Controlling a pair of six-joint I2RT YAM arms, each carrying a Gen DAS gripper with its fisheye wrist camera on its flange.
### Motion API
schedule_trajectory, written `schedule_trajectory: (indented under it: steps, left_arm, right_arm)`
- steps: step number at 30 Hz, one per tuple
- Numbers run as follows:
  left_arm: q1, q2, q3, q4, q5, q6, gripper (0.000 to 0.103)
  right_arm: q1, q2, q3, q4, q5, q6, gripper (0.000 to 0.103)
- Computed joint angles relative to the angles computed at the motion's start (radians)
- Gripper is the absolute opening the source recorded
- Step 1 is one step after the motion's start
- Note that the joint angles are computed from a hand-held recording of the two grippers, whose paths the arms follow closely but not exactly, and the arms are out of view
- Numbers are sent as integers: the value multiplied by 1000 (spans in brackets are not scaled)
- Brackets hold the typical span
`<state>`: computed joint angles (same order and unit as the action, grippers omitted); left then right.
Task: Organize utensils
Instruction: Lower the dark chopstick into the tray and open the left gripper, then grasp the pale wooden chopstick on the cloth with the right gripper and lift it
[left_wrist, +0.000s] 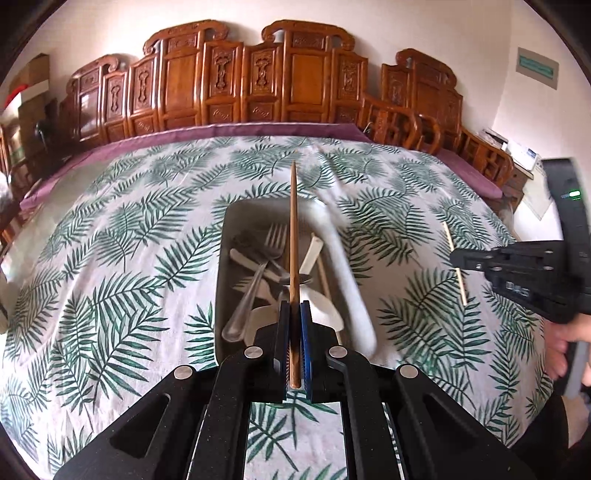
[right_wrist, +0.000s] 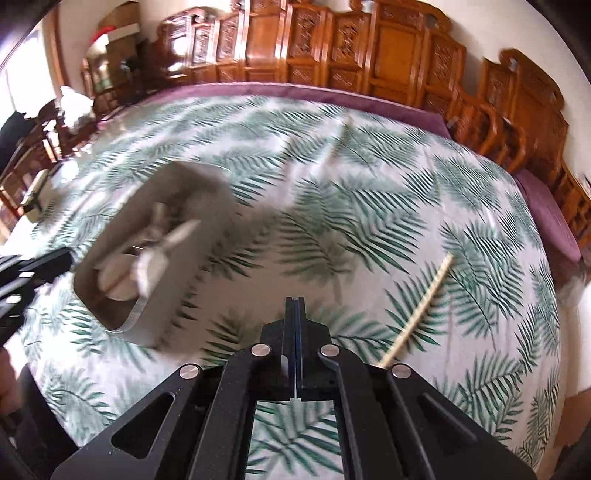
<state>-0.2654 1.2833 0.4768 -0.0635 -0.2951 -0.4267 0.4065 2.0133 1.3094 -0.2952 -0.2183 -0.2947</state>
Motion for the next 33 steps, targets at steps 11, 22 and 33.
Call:
schedule_trajectory:
  steps: [11, 22, 33]
  left_arm:
    - [64, 66, 1, 39, 50, 20, 5]
    - [89, 141, 71, 51, 67, 66, 5]
    - [115, -36, 41, -32, 30, 81, 26]
  right_arm:
    - [78, -75, -48, 12, -22, 5, 1]
    - [78, -61, -43, 14, -27, 5, 1]
    - [137, -11, 31, 0, -50, 36, 1]
